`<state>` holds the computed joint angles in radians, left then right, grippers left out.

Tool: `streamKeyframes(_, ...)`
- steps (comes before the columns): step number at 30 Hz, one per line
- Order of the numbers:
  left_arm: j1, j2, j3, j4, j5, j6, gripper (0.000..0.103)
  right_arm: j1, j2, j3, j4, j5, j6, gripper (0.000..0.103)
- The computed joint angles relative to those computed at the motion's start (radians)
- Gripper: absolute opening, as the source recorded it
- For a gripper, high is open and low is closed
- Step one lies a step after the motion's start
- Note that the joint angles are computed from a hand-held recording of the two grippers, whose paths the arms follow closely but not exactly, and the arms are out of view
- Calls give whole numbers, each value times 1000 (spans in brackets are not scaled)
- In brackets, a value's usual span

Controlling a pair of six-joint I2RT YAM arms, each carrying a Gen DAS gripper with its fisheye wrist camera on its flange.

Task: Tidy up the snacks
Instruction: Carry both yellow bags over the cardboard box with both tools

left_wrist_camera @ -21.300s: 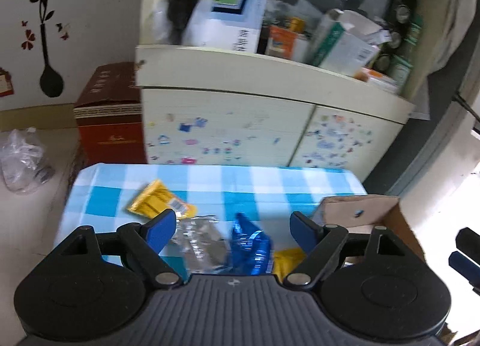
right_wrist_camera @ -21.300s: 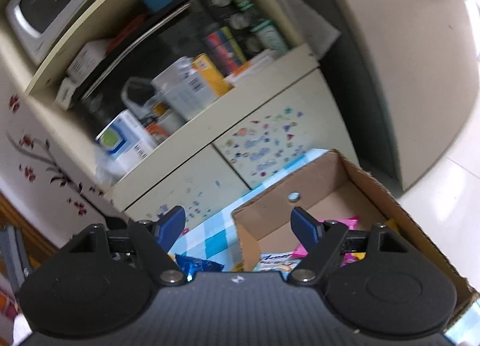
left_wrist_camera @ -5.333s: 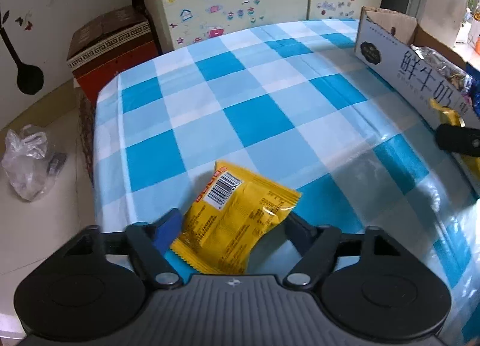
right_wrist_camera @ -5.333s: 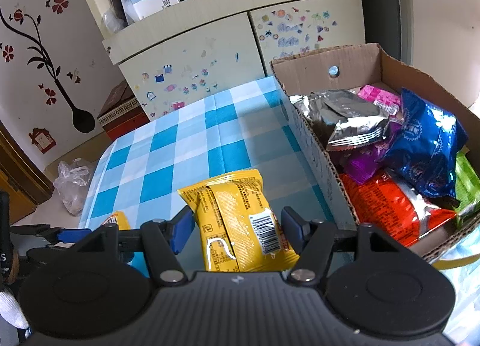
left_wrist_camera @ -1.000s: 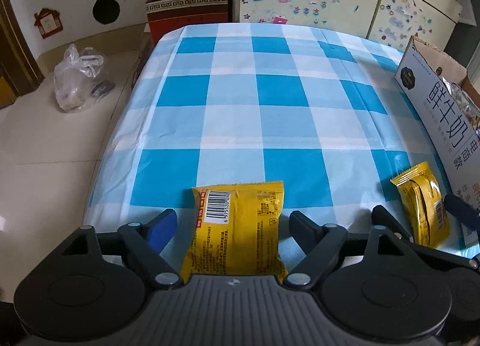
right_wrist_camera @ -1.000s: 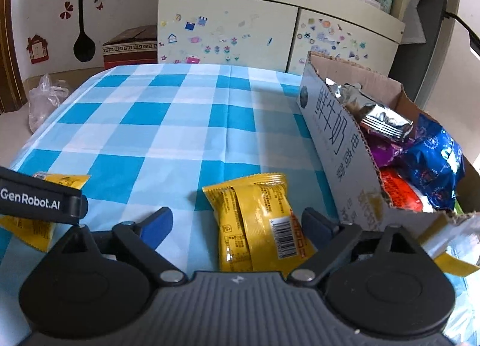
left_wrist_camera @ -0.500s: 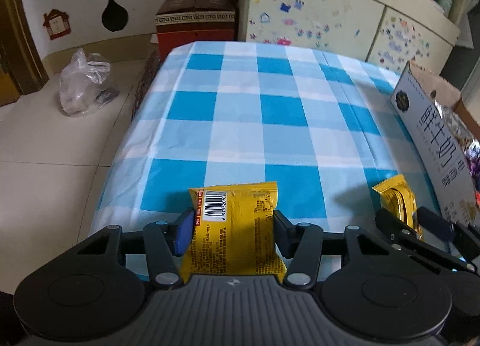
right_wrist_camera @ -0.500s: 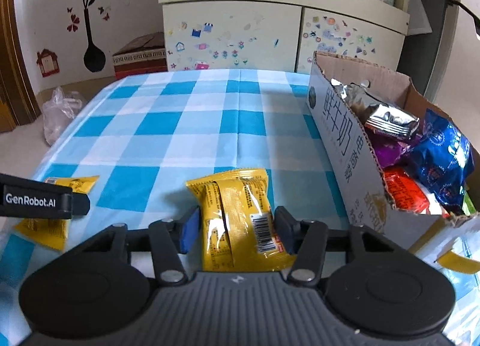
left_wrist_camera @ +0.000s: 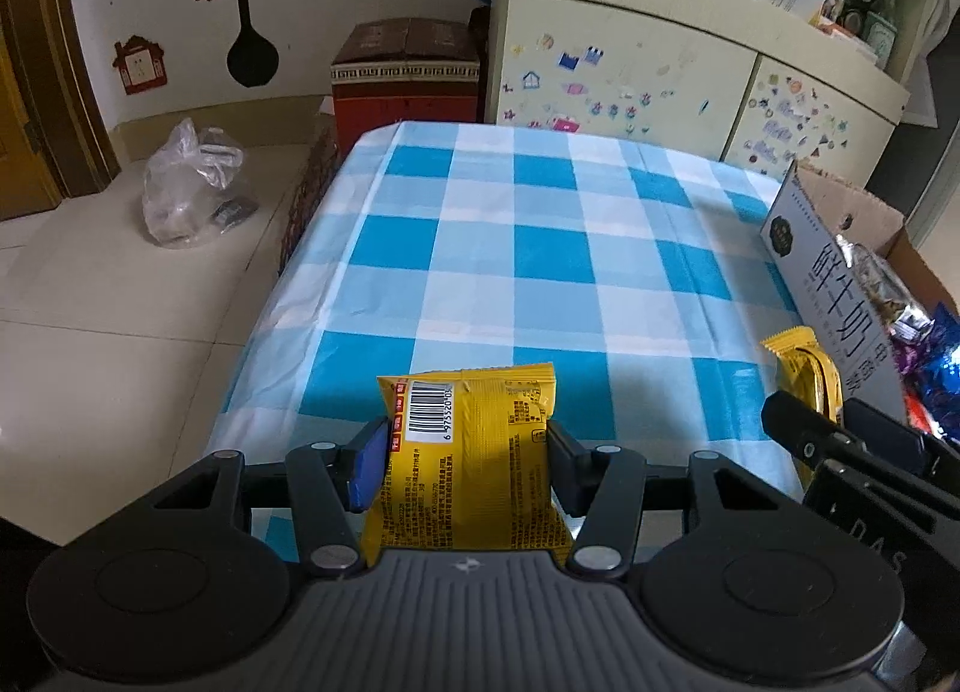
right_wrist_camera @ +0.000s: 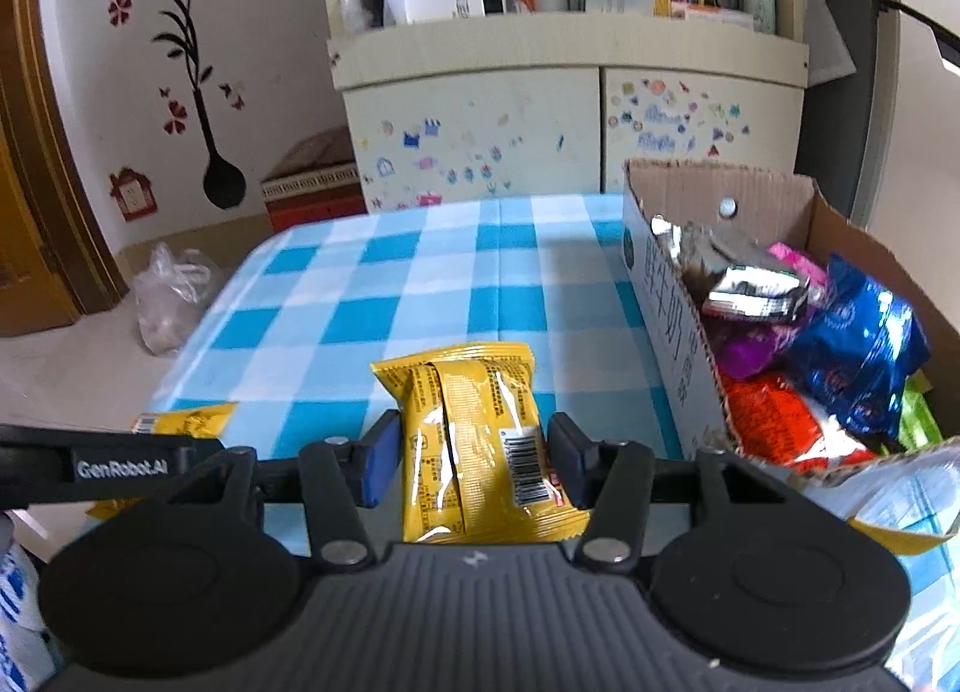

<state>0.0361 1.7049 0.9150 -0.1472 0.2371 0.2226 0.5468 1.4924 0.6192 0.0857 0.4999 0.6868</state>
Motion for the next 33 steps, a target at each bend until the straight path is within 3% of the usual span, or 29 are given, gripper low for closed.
streamKeyframes(33,-148,-300,-75,-86,3,-42,59,-96,-590,-160,-168,41,-59,53)
